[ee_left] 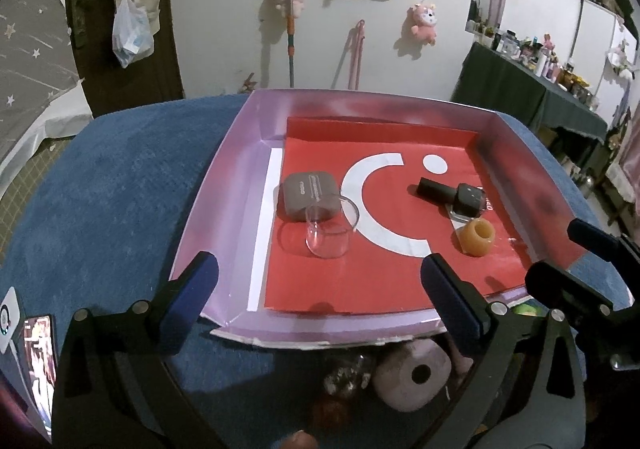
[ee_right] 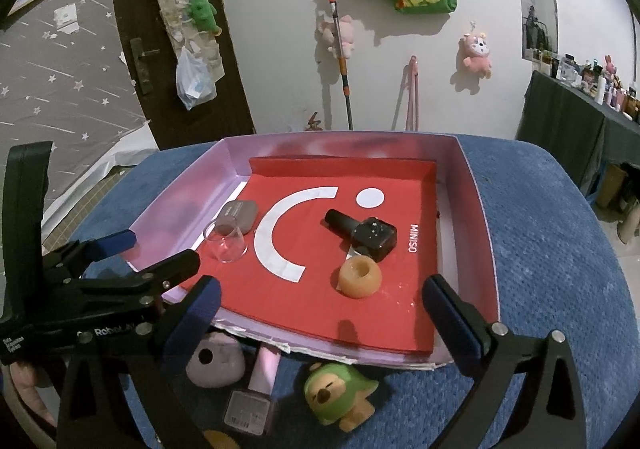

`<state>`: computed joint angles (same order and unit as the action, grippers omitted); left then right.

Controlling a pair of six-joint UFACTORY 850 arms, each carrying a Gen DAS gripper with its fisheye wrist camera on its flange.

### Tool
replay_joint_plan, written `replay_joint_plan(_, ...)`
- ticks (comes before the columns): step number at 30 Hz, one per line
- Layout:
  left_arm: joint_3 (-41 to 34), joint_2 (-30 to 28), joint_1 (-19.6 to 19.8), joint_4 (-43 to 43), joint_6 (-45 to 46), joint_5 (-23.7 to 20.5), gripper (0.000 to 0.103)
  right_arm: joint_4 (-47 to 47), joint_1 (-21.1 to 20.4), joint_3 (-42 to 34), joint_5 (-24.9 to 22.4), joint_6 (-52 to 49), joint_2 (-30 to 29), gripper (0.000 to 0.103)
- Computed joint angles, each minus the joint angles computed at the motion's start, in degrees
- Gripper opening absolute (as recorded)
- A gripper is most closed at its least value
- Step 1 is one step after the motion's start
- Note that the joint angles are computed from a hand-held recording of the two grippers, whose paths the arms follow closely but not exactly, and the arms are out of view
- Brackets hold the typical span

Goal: Organize rigid objects
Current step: 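Withdraw both tools from the box toward the table items, then move the left tool toward the silver studded cylinder while the right approaches the green frog toy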

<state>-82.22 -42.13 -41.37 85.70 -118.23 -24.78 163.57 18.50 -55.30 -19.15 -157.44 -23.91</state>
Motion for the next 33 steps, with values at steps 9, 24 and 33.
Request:
replay_joint_plan(9,1.91,1.29,-1.03,0.67,-1.74,-0.80,0.103,2.63,0.29,2.14,-1.20,-1.97,1.53,0.103)
replay_joint_plan(24,4.76,3.19,-2.34,1.74,-4.16,-0.69,0.103,2.46,0.38,5.41,-2.88,-1.32,3.25,0.103)
replay_joint_plan(33,5.94,3.69,-2.98,1.01,-4.11,-0.26,0.103,2.27,0.69,7.86,-3.88,-1.54,4.28,0.103)
